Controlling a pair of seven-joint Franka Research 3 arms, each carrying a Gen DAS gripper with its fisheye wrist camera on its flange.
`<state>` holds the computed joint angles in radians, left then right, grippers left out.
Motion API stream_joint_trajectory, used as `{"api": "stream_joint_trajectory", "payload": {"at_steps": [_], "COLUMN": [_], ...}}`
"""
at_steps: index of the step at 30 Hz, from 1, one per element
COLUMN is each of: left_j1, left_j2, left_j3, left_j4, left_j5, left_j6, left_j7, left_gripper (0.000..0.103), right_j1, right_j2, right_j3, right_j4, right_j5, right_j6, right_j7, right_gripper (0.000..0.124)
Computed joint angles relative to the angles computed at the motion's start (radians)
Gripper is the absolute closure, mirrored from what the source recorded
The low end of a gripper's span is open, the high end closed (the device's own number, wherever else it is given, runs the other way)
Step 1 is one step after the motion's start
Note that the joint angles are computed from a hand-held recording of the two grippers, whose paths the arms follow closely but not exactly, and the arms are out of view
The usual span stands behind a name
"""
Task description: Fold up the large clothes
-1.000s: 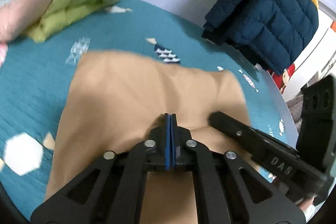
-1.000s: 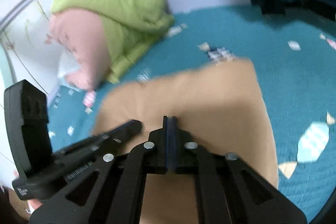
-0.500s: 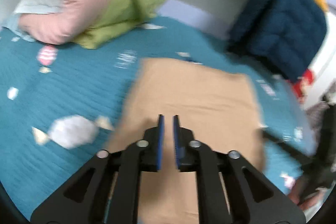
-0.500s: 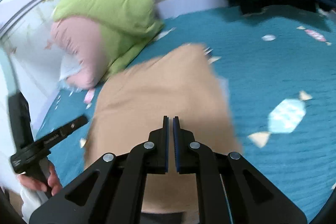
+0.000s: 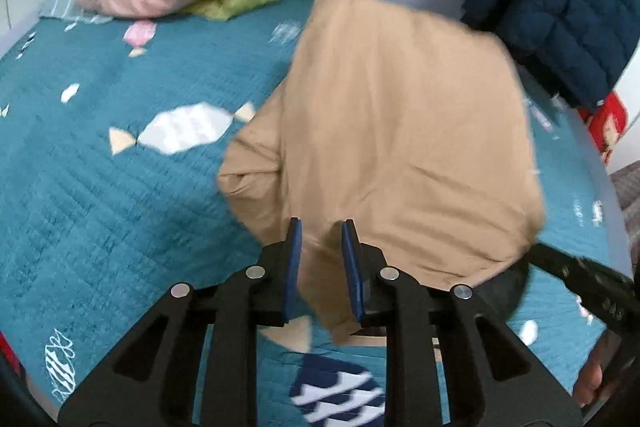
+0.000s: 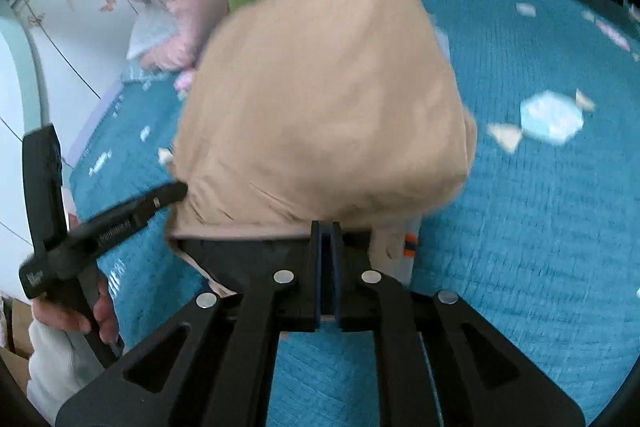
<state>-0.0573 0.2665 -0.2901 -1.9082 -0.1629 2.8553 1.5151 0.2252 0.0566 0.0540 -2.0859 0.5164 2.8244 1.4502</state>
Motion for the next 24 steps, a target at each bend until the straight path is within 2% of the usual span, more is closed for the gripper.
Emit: {"api": "stream_joint_trajectory", "payload": {"at_steps": [3, 5, 7, 9, 11, 13, 16, 18, 19, 21, 23, 24], "left_j1": [0.058, 0.038, -0.018, -0.075, -0.052, -0.065, -0.155, -0.180, -0.178, -0.179, -0.193, -0.202], "left_j2": [-0.002, 0.021, 0.030, 0.013, -0.007, -0.023, -0.077, -0.106, -0.119, -0.142, -0.168, -0.181], "left_j3": [-0.110, -0.117, -0.066, -0.008, -0.030, -0.014, 0.084, 0.106, 0.100, 0.090, 0.087, 0.086], "left_j4": [-0.004, 0.019, 0.015, -0.038, -0.079, -0.096, -0.144, -0.160, -0.169, -0.185, -0.199, -0.208], "left_j5": [-0.160, -0.181, -0.109, -0.005, -0.023, 0.005, 0.228, 0.334, 0.348, 0.378, 0.438, 0.479], "left_j6": [0.055, 0.030, 0.015, 0.050, 0.057, 0.049, 0.025, -0.014, -0.026, -0.035, -0.047, -0.059], "left_j7": [0.137, 0.141, 0.093, 0.021, 0.011, -0.030, -0.201, -0.292, -0.310, -0.348, -0.414, -0.458], "left_gripper": [0.080, 0.080, 0.080, 0.081, 0.081, 0.081, 0.080, 0.078, 0.075, 0.059, 0.049, 0.045], "right_j1": [0.012, 0.011, 0.004, 0.000, 0.001, -0.002, 0.000, 0.004, 0.007, 0.007, -0.007, -0.013], "right_j2": [0.047, 0.083, 0.094, 0.072, 0.049, 0.016, -0.054, -0.095, -0.111, -0.155, -0.208, -0.230], "right_j3": [0.004, 0.005, 0.013, 0.024, 0.024, 0.024, 0.013, 0.004, 0.000, -0.002, 0.001, 0.003], "right_j4": [0.060, 0.093, 0.085, 0.031, -0.016, -0.063, -0.127, -0.155, -0.169, -0.210, -0.265, -0.291], "right_j5": [-0.028, -0.036, -0.011, 0.017, 0.028, 0.067, 0.090, 0.081, 0.082, 0.043, -0.029, -0.052], "right_j6": [0.058, 0.028, 0.001, 0.005, -0.015, -0.037, -0.048, -0.047, -0.037, -0.003, 0.050, 0.089], "right_j7": [0.008, 0.029, 0.035, 0.002, -0.014, -0.041, -0.078, -0.089, -0.094, -0.065, 0.004, 0.029], "right_gripper": [0.118, 0.118, 0.118, 0.118, 0.119, 0.119, 0.119, 0.117, 0.117, 0.108, 0.060, 0.052]}}
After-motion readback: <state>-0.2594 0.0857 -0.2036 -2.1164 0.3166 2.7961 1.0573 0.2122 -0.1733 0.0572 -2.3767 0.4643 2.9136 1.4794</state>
